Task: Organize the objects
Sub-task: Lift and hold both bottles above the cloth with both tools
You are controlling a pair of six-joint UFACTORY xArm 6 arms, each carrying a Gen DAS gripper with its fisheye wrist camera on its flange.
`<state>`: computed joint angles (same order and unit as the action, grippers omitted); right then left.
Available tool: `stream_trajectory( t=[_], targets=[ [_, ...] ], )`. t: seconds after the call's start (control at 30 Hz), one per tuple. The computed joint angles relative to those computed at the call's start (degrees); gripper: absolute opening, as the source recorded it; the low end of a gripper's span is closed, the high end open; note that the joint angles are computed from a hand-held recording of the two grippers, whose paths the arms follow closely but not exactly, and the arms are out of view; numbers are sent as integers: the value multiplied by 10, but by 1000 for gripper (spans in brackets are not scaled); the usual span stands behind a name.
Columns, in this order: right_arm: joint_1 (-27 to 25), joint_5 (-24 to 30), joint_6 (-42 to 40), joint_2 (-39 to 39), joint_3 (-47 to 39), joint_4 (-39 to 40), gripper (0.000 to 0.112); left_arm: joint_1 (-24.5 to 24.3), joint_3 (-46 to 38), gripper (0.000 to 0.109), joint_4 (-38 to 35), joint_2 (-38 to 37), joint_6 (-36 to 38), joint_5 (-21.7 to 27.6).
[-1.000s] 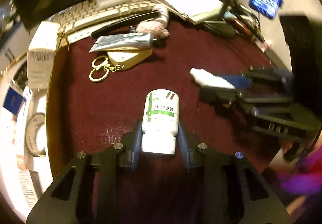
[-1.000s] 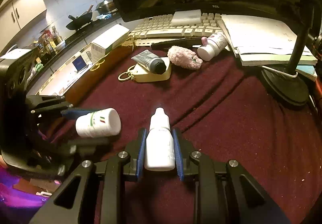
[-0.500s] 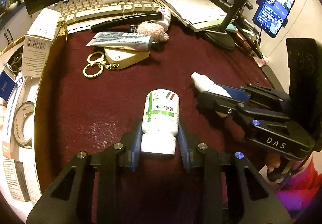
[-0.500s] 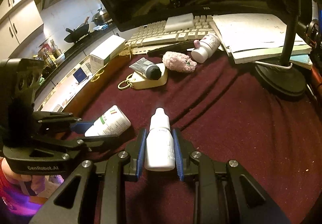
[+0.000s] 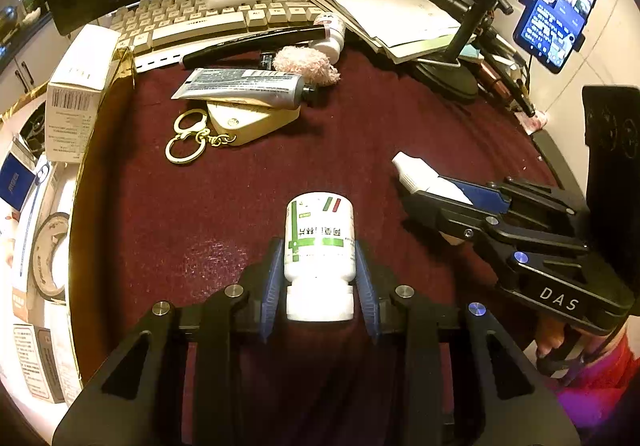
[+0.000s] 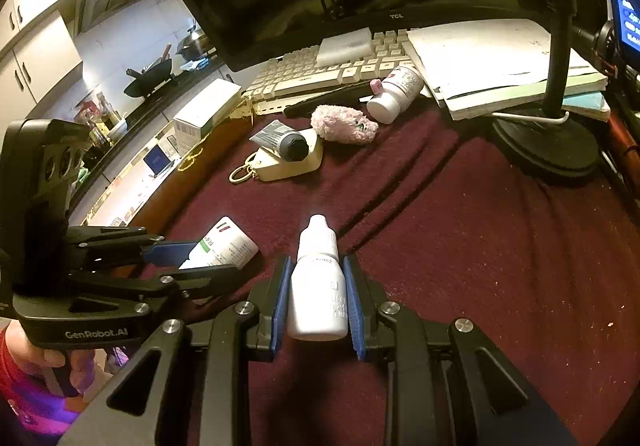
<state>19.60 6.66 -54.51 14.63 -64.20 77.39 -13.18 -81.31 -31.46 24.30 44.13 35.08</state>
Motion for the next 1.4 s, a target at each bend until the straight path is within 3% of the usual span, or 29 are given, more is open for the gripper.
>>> stream_trajectory(
  t=[0.23, 0.57, 1.0, 1.4],
  targets=[
    [3, 2, 7, 4, -3, -7, 25, 0, 8, 33, -22, -2, 19, -12],
    [8, -16, 50, -4, 7, -47, 25, 21, 9, 33, -115, -16, 73, 28],
    [7, -29, 104, -15, 17, -108, 25, 33, 14, 33, -147, -31, 98, 51],
    [14, -37, 104, -21, 8, -110, 25, 51, 20, 33, -191, -55, 125, 61]
  ],
)
